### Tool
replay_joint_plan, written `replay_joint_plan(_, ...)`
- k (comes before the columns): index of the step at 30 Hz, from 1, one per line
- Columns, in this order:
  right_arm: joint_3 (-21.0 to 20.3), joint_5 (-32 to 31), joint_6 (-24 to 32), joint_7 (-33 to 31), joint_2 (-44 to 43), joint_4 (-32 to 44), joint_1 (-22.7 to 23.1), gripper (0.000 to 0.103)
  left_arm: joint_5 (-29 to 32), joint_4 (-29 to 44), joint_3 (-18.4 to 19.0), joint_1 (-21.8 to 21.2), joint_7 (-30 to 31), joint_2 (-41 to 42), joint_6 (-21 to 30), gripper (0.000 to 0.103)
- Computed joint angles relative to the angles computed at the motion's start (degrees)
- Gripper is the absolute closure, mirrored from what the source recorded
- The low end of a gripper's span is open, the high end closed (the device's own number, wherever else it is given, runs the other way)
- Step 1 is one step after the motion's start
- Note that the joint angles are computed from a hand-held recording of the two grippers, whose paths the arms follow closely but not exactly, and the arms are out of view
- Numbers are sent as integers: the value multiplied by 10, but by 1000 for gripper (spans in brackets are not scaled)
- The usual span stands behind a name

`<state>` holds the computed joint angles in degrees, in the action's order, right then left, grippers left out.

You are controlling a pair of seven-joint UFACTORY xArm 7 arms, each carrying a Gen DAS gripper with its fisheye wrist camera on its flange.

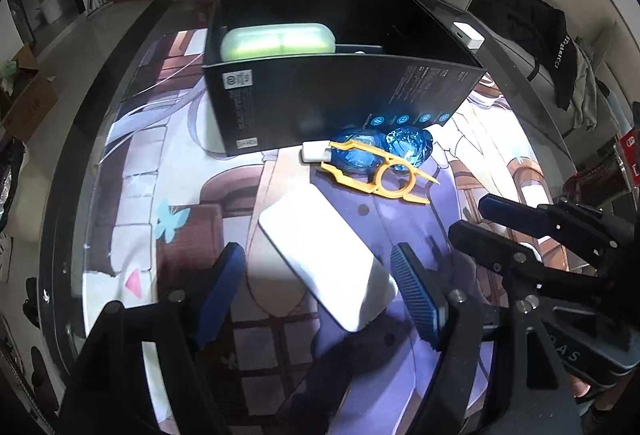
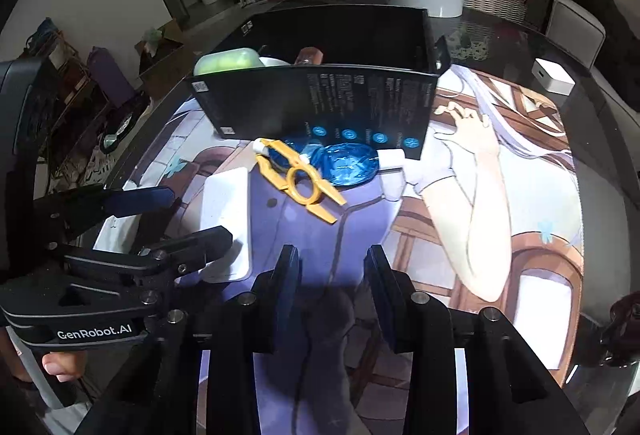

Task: Organize rigid objects
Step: 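Close right tool on the yellow plastic clip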

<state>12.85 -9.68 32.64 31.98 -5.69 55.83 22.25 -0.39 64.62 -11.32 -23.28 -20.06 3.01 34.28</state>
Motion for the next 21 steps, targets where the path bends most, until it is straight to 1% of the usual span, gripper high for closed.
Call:
replay_joint_plan(1, -5, 7, -4, -7, -2, -2, -3, 66, 2, 12, -1, -1, 0, 12, 10, 27)
replay_joint_plan(2, -11, 23, -9, -17, -4, -5, -5, 66, 17, 11, 0, -4, -6, 13, 7, 27)
replay_joint_plan(4, -20, 57, -24, -43, -10, -9, -8, 66, 28, 18, 0, -7, -7, 17, 16, 28)
replay_joint_plan(7, -17, 40, -31, -43, -3, 4, -18, 66, 11, 11, -1, -4, 19, 12, 7, 29)
replay_joint_plan(8, -18, 53, -37, -59, 4, 11, -15, 66, 2, 8, -1, -2, 30, 9, 6, 29)
replay_joint_plan(9, -14, 50, -43, -61, 28, 31, -13, 66, -4, 4, 0, 0, 38, 4, 5, 31)
replay_joint_plan(10, -10, 38, -45, -61, 48, 49, -9, 65, -6, -1, 1, 1, 44, 0, 4, 36)
replay_joint_plan(12, -8, 0, -37, -55, 76, 78, -1, 65, -17, -13, 3, 6, 61, -11, 1, 43)
replay_joint_plan(13, -9, -7, -29, -54, 85, 87, 4, 65, -27, -16, 4, 9, 69, -16, 1, 50)
replay_joint_plan(14, -10, 0, -23, -57, 95, 96, 7, 65, -38, -19, 5, 11, 77, -19, 3, 54)
replay_joint_plan(16, -11, 36, -27, -76, 103, 98, 8, 65, -67, -24, 9, 18, 97, -26, 10, 65)
replay_joint_plan(18, -8, 78, -27, -106, 113, 107, 9, 65, -75, -31, 10, 21, 108, -33, 9, 66)
replay_joint_plan(19, -7, 87, -24, -115, 117, 111, 11, 69, -77, -35, 10, 22, 112, -36, 6, 66)
replay_joint_plan(20, -6, 95, -25, -124, 120, 113, 13, 80, -78, -39, 10, 22, 116, -38, 3, 66)
replay_joint_plan(21, -5, 100, -20, -132, 123, 118, 16, 84, -76, -40, 9, 22, 117, -39, 2, 65)
